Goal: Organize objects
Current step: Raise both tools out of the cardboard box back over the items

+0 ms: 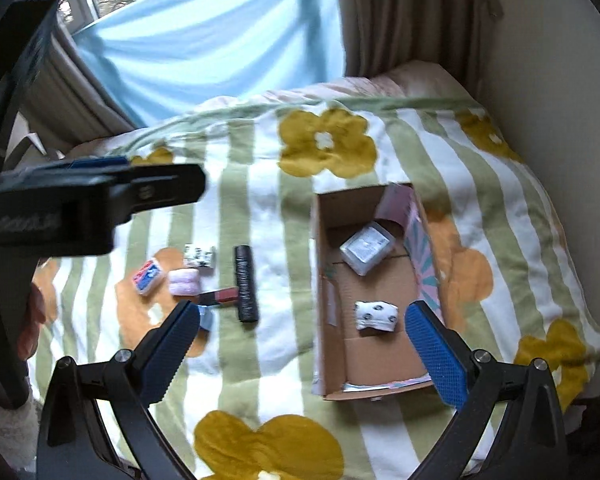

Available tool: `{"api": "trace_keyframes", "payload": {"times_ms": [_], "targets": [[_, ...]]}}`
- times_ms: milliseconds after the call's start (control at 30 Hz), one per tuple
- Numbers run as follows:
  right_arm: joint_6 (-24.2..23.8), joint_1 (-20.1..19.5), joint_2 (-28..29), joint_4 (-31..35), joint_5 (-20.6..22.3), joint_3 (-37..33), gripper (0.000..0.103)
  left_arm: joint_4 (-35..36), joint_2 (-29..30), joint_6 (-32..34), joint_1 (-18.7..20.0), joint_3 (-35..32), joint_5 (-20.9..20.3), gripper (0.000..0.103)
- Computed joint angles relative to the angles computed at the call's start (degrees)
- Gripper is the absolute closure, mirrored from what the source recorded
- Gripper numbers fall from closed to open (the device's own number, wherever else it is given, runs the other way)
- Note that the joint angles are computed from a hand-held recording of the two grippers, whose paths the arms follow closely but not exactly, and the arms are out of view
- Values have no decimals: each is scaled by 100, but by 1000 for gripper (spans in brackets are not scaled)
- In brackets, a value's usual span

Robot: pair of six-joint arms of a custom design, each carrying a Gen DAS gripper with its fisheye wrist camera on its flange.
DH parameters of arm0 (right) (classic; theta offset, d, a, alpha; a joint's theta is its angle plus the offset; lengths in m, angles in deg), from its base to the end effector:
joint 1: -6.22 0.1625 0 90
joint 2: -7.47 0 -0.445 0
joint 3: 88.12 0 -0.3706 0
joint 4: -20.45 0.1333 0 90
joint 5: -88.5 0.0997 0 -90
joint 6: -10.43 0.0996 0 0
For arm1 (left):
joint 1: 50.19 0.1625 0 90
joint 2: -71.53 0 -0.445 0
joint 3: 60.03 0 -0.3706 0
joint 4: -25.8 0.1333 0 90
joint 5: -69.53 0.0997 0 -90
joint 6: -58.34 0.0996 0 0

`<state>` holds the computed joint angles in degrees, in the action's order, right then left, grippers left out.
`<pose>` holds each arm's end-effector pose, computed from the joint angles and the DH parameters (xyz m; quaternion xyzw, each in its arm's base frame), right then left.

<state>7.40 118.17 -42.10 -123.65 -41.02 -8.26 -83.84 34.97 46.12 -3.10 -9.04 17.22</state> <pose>0.3380 -0.6517 0.2843 0.1311 -0.9142 0.2459 0.2944 -0.4180 -0.7349 0.2658 0.2360 0.9156 -0.1875 0.2661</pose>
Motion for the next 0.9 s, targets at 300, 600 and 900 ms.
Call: {"api": "trace_keyframes", "payload": {"times_ms": [300,600,900], "targets": [[-243,399,261,176,105,-333,1,-509,-1618,-1083,-173,2029,775,0],[-392,634,480,-94,46,-311,1,-229,-2889,-2109,-397,3494,1792,0],[-126,656,581,-55,247,-338,1,-174,-3510,-2611,-285,4029,1805,0]]}}
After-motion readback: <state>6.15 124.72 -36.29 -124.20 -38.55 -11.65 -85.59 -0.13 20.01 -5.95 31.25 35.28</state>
